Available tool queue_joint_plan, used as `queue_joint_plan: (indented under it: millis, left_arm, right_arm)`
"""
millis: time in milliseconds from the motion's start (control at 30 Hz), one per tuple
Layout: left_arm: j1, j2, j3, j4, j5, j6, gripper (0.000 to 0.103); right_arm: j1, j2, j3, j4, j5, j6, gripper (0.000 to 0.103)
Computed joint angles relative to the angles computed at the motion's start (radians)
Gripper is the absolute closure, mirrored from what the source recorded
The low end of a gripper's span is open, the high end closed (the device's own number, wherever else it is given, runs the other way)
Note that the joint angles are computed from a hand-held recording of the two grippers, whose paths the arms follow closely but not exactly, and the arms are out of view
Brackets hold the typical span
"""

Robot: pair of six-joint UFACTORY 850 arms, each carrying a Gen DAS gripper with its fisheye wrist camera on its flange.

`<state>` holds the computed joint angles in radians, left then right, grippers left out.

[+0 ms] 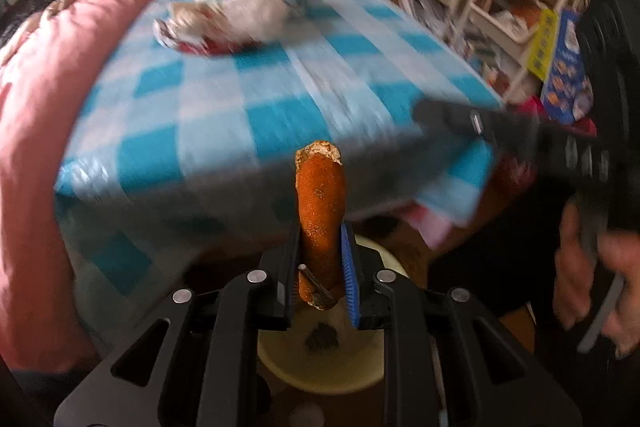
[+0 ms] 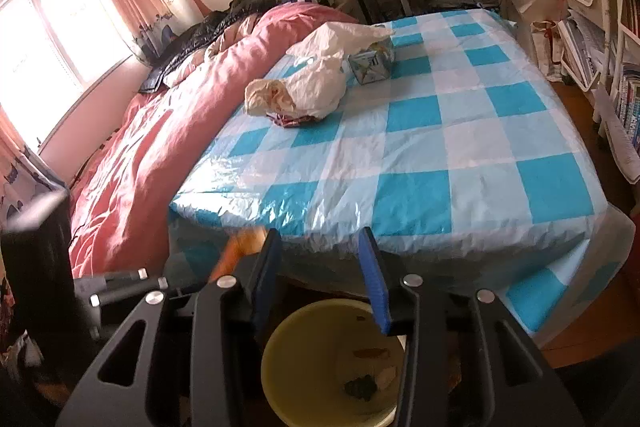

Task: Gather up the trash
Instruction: 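Open both tools over the yellow bin to drop the orange peels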

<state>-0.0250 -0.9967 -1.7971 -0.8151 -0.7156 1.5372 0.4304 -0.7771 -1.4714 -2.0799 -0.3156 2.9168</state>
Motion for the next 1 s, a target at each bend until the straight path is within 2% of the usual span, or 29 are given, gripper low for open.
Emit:
queue_joint_plan:
  millis: [167,233,300,333,567,733,833,1000]
  left_arm:
    - [0.002,0.020,0.054,0.097,-0.016,-0.013,0.082]
    - [0.001,0.034,0.079,0.101,0.000,0.010,0.073]
    - [0.001,0.048,0.100,0.080,0.025,0.034,0.051]
    - [0.002,0.053,0.106,0.065,0.034,0.044,0.049]
    - [0.006,0.053,0.094,0.012,0.036,0.051,0.044]
    - [0.009,0.058,0.086,-0.074,0.023,0.066,0.040]
    - [0.009,0.062,0.087,-0.127,0.032,0.086,0.039]
    - [0.014,0.049,0.060,-0.207,0.042,0.084,0.036]
  right_arm:
    - [0.000,0.010,0.015,-0.019,-0.021,0.035,0.060]
    - [0.000,0.013,0.021,-0.026,-0.027,0.050,0.059]
    - [0.001,0.017,0.027,-0.027,-0.032,0.057,0.058]
    - [0.001,0.018,0.028,-0.026,-0.032,0.056,0.058]
    - [0.004,0.019,0.028,0.002,-0.036,0.026,0.058]
    - [0.008,0.020,0.028,-0.008,-0.039,0.045,0.058]
    - [0.014,0.017,0.022,0.023,-0.041,-0.003,0.058]
    - [0.012,0.016,0.021,-0.035,-0.063,0.068,0.058]
